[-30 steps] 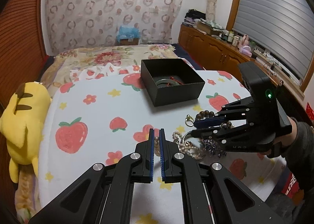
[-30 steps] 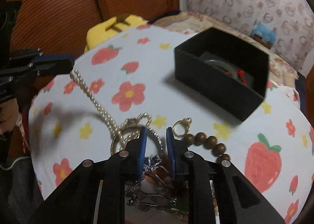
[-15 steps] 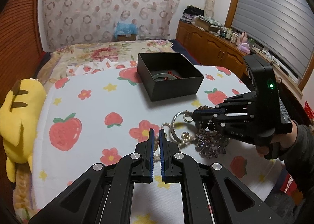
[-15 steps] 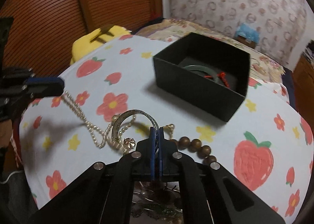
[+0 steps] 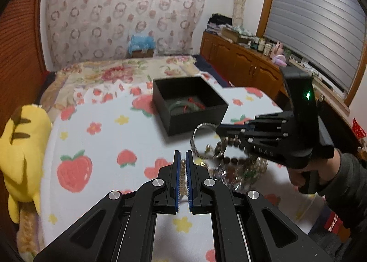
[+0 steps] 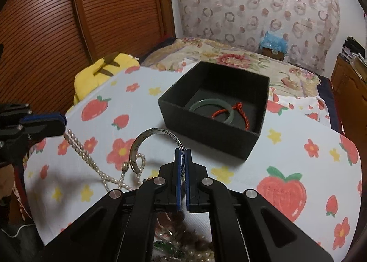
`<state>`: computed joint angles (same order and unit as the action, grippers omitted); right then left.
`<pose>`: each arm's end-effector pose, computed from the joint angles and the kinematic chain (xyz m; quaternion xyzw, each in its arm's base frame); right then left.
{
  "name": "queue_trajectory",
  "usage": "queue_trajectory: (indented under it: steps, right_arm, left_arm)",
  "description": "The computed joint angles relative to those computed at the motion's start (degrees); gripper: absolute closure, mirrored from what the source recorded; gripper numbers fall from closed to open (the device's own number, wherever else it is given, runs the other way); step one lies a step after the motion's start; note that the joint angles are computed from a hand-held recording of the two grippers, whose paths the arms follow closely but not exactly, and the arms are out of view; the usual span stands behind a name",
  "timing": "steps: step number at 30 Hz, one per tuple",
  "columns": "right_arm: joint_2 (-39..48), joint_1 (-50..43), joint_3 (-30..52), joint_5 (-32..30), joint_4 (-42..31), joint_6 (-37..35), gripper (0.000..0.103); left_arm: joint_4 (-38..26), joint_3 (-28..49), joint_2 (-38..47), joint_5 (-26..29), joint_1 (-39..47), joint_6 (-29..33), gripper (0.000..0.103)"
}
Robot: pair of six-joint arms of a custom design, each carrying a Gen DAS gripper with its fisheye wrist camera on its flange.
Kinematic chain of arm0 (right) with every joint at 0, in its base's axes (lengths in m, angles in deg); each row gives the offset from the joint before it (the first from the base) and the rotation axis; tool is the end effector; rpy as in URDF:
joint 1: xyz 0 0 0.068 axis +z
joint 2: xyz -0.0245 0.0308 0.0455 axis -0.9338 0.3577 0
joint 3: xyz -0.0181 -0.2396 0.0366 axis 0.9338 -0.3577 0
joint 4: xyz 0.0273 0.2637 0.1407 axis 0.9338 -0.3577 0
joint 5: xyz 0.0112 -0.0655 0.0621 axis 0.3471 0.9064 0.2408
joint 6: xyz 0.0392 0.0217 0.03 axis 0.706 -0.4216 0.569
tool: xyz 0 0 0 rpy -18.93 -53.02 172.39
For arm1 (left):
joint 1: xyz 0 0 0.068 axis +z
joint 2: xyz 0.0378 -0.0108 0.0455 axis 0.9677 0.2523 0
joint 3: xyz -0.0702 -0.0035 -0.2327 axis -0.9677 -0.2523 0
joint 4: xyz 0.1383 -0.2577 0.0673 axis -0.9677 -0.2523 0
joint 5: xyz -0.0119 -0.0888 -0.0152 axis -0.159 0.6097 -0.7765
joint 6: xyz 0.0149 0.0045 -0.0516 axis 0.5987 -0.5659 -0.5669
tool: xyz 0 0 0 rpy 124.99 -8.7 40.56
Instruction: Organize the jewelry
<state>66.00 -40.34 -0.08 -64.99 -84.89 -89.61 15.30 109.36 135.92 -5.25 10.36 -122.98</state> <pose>0.2305 0.1339 0.0820 -0.2857 0.8819 0.1674 0.3357 0.1093 -0.1912 0.1433 0.0924 0.9060 -0.1124 0.3975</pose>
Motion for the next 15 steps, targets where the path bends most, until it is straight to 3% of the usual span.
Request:
queue_trajectory:
  steps: [15]
  right_arm:
    - [-4.1, -3.4, 0.2, -0.2, -2.5, -1.5, 0.099]
  left_arm:
    - [2.5, 9.0, 2.3, -1.5, 4.1, 10.9, 0.099]
